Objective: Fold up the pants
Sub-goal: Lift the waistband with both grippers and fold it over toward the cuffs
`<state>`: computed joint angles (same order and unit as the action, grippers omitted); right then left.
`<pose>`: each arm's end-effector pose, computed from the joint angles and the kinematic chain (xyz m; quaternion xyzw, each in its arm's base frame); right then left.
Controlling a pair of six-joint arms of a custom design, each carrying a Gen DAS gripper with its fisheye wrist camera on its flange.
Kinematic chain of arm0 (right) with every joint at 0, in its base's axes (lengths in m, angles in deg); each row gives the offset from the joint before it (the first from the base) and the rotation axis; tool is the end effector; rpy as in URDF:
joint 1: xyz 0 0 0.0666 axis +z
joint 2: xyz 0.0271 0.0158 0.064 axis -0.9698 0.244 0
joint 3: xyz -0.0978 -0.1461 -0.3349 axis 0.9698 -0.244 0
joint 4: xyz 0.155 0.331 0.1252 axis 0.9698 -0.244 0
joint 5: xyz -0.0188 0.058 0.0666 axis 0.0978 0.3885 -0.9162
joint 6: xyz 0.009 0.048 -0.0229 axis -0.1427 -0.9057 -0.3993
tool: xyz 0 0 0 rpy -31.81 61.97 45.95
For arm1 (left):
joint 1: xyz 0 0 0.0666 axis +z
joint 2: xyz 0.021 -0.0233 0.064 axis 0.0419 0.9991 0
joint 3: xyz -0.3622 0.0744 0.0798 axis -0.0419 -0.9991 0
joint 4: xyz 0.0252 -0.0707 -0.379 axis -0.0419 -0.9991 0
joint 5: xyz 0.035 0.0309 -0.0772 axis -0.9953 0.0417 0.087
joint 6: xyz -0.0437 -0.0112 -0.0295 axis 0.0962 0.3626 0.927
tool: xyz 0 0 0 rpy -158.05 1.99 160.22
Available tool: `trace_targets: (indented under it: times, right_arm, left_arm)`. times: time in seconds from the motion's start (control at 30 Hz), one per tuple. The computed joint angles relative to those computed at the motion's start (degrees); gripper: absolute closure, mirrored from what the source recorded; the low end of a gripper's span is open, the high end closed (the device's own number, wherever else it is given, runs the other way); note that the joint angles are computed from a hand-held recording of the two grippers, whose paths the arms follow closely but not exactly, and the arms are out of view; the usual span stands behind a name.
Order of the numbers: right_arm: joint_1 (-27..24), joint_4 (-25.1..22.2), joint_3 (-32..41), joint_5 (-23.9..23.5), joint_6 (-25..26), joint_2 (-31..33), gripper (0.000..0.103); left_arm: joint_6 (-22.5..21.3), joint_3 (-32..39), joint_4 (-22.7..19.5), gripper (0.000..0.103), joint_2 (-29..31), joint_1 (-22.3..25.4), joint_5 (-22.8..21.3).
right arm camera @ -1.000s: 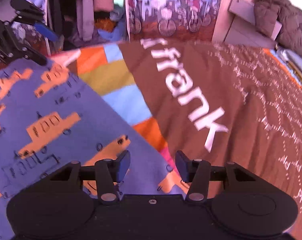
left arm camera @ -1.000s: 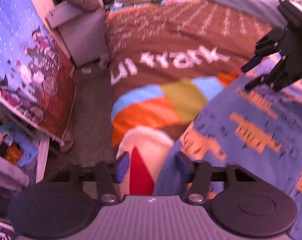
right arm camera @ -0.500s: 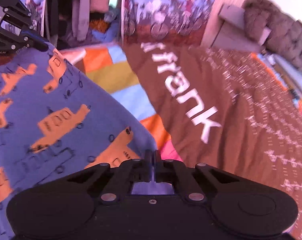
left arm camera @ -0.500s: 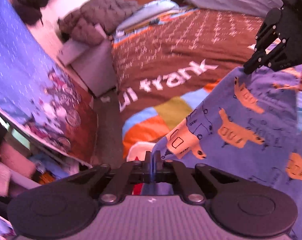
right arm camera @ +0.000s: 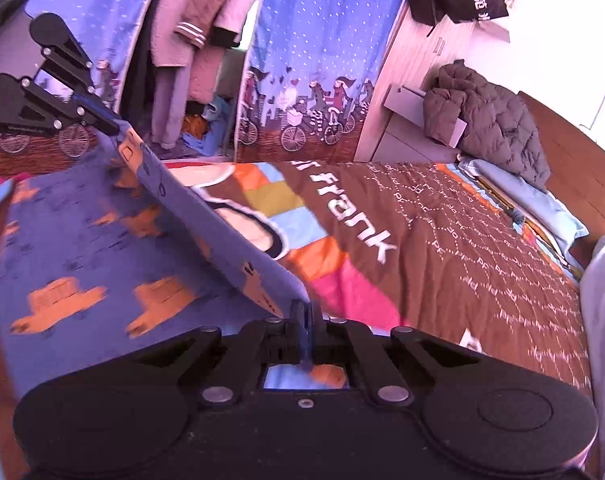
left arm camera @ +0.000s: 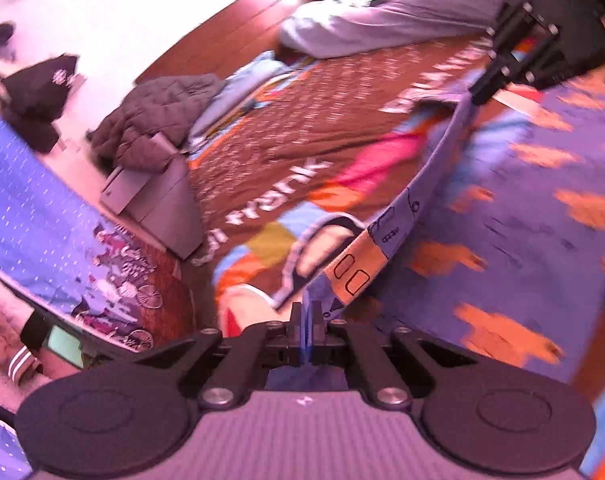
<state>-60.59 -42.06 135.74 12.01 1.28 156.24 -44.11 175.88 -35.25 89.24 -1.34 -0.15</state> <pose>0.4869 0.1280 0.4266 -0.2080 0.8766 -0.0557 0.4303 0.5523 -0.0496 0.4285 0.5566 0.7151 0.0428 0.4207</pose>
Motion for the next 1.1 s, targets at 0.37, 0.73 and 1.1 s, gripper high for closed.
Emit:
trace_targets:
  times: [0.37, 0.73, 1.1]
  right_arm:
    - [5.56, 0.63, -14.49, 0.13, -13.15, -6.72, 0.103]
    - [7.00, 2.00, -14.27, 0.98, -6.14, -5.26, 0.062]
    - [7.25, -2.84, -10.23, 1.29, 2.67, -2.17, 0.101]
  left_arm:
    - [-8.93, -15.71, 3.93, 0.103, -5.43, 1.68, -0.93]
    - [-9.74, -17.23, 5.83, 0.092, -6.61, 1.87, 0.06]
    - [-10.62, -19.83, 11.27, 0.103, -7.52, 1.11, -3.25]
